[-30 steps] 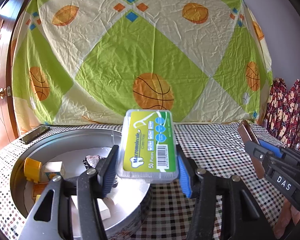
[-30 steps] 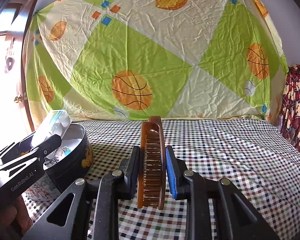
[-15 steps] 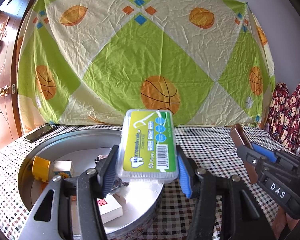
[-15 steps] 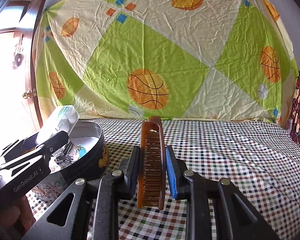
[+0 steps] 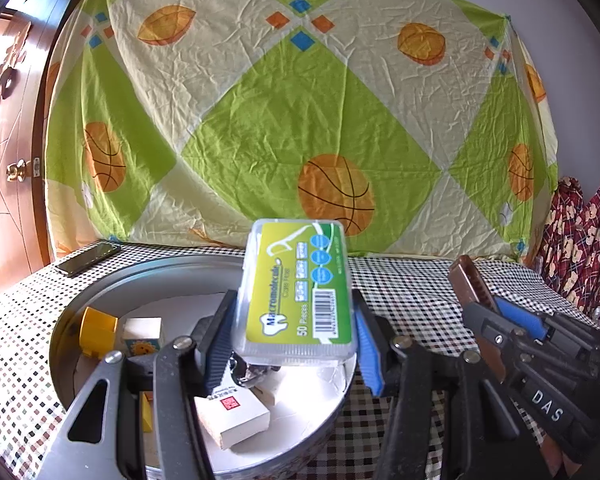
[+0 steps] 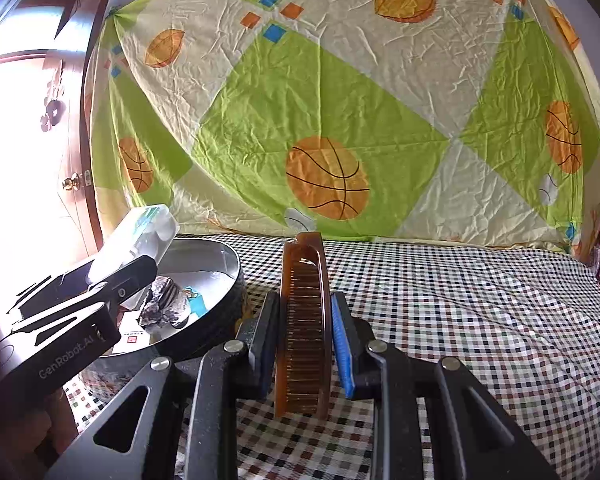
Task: Organize rigid objects
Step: 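Carry the green toothpick box and brown comb over the silver tin, then lower the green box and comb into the tin, open both grippers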
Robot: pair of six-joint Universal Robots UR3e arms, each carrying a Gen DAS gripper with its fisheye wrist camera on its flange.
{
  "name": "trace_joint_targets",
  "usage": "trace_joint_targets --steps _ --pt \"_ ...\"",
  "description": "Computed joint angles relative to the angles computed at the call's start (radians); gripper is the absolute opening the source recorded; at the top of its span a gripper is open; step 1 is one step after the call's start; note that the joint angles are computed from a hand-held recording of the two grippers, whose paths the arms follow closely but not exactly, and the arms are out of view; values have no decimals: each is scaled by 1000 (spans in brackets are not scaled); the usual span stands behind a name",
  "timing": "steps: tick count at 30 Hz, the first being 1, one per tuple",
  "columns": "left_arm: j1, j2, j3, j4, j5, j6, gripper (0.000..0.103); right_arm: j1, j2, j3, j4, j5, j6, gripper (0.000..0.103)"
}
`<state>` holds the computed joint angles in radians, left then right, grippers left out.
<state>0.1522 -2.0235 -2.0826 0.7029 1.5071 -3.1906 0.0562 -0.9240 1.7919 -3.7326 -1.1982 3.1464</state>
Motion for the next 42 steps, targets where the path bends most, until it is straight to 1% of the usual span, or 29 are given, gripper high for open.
trace_joint_targets --steps 8,11,42 --pt "36 14 -27 19 -24 -9 53 26 9 -19 7 -2 -5 28" --pt "43 16 -35 27 -21 -1 53 35 14 -29 11 -2 -5 28" --pt "205 80 -141 69 -123 -4 53 136 62 -147 77 -17 -28 28"
